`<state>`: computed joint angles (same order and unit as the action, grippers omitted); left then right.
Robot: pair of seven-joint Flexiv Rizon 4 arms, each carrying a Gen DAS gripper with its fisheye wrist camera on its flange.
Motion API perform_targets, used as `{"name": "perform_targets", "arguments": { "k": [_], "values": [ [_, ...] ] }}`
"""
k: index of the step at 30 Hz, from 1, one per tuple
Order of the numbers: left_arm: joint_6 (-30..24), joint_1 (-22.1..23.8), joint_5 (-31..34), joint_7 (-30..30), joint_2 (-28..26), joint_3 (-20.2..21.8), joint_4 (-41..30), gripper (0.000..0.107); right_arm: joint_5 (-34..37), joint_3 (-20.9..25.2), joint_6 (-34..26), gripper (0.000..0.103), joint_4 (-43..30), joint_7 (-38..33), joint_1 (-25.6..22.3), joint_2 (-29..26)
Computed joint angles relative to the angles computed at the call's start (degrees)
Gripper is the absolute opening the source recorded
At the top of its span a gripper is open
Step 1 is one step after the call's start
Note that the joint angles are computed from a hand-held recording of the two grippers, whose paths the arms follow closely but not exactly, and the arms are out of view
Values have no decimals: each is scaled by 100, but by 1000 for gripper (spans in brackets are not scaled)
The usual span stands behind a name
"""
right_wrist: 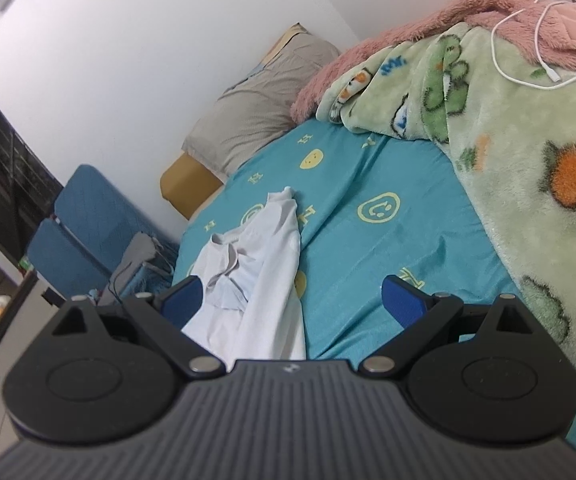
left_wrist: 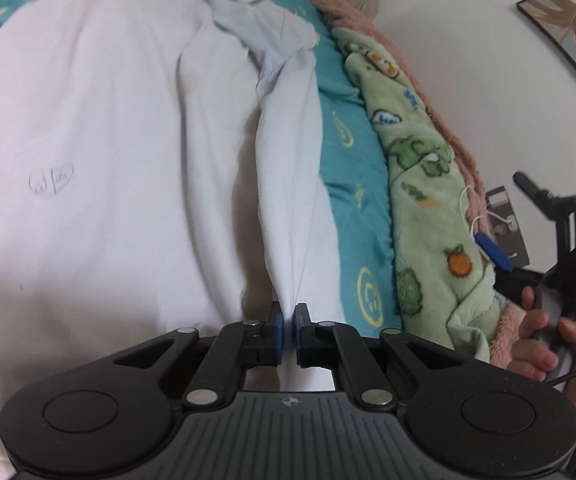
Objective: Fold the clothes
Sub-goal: 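Fold the gripped side edge over toward the shirt's center with the left gripper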
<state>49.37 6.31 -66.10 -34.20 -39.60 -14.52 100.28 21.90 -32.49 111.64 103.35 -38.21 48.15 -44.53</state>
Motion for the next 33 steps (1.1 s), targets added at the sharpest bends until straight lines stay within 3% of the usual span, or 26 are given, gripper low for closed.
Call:
{"name": "perform_targets", "arguments": {
  "k": [5,13,15,17,19,22,27,30,32,33],
  "values": [
    [-115,-39,190,161,-36,-2,110,38,-213,-58,-194,98,-39,-54,72,-19],
    [-314,-111,489,807,2,-15,289,46,-576,141,-343,98,-83,42,-75,19],
    [-406,-80,458,827,34,-15,313,41,-647,175,-368,98,-83,71,-104,27],
    [-503,-60,436,811,63,7,325,21,-694,170,-377,98,-73,96,-102,27],
    [-612,-50,491,665,93,80,301,12,-734,165,-388,98,-66,115,-99,28],
    [-693,-100,791,333,188,262,291,6,-789,161,-407,98,-56,136,-96,30],
    [-394,-198,1222,85,343,407,417,7,-860,192,-406,98,-57,161,-122,41],
    [-159,-196,1256,122,486,392,535,24,-895,96,-458,98,-12,131,-36,68],
    [-6,-152,1153,181,588,361,590,51,-867,-15,-450,98,67,145,58,101],
    [84,-125,1043,202,628,336,600,55,-798,-132,-419,98,94,179,142,83]
  ]
}}
